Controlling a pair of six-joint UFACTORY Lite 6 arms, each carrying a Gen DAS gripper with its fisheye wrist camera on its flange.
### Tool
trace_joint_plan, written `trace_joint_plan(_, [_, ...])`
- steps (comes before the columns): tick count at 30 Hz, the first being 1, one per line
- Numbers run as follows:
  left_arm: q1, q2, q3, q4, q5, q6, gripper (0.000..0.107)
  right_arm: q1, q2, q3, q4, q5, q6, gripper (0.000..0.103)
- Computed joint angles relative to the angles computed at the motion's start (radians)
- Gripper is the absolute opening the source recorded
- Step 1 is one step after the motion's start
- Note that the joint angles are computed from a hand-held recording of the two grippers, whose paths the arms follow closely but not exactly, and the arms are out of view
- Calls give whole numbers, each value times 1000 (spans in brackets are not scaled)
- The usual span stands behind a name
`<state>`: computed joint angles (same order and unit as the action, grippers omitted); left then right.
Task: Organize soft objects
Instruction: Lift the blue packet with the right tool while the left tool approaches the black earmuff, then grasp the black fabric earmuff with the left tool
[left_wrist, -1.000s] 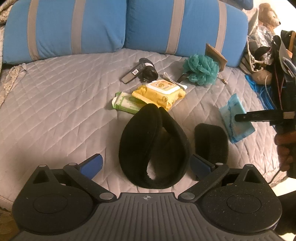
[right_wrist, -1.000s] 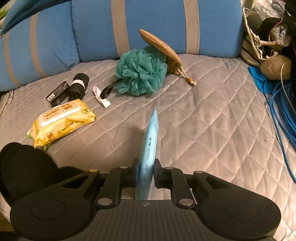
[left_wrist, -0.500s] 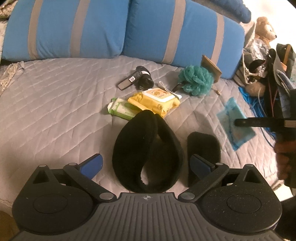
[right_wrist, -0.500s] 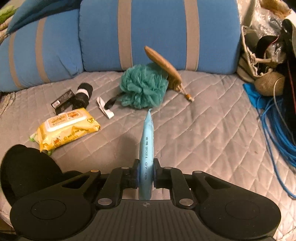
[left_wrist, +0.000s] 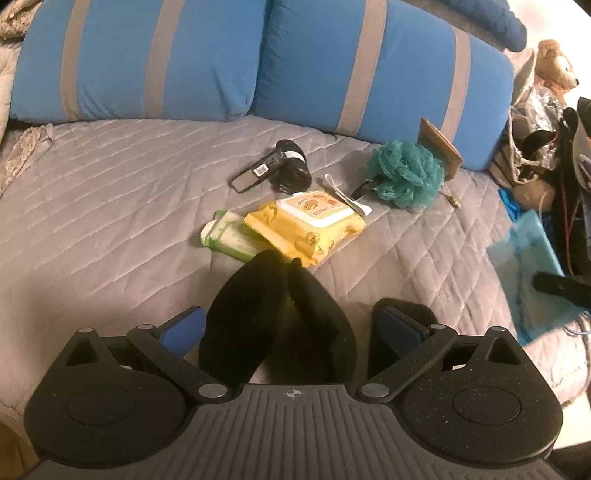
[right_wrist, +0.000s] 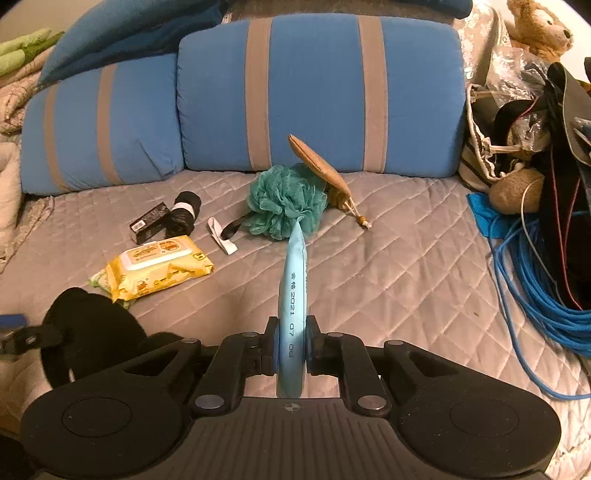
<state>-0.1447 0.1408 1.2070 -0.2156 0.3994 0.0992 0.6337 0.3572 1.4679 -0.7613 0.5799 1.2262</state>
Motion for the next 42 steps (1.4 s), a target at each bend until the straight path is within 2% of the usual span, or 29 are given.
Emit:
trace_joint_plan(1, [-15, 18, 17, 34, -8, -39, 102, 4, -17, -17, -2, -2, 3, 15])
trace_joint_plan(3, [-43, 45, 43, 115, -24, -120, 92, 14, -56, -55, -16, 0, 19, 15])
trace_joint_plan(7, [-91, 129, 117, 335, 28, -330, 80, 22, -120, -120, -14, -13, 33, 16])
trace_joint_plan(9, [-95, 157, 134, 372, 53, -374, 74, 22, -145, -145, -5, -23, 31, 16])
trace_joint_plan(11, [-94, 162, 127, 386, 51, -379, 55, 24, -164, -161, -1, -27, 31, 16])
trace_joint_plan(12, [-93, 159, 121, 379, 48, -367, 52, 25, -170, -166, 2, -30, 29, 16])
trace_joint_plan(13, [-92, 157, 118, 371, 49, -357, 45, 26, -176, -172, 4, -32, 27, 16])
trace_joint_plan(17, [-88, 153, 115, 357, 58, -325, 33, 24, -188, -177, 23, -42, 15, 16])
trace_joint_plan(24, [-65, 115, 104, 291, 73, -288, 28, 43, -202, -186, 25, -48, 14, 16])
trace_joint_plan(31, [-63, 46, 36, 352, 19, -324, 27, 56, -206, -191, 31, -43, 18, 16])
trace_joint_plan(37, [-42, -89, -56, 307, -35, -227, 27, 90, -219, -191, -17, -13, 82, 16])
trace_joint_plan(39, [-26, -136, -92, 249, -39, -161, 27, 101, -229, -201, -24, -14, 95, 16])
trace_joint_plan(42, [20, -210, -146, 52, -28, 40, 27, 127, -241, -216, -29, -16, 110, 16])
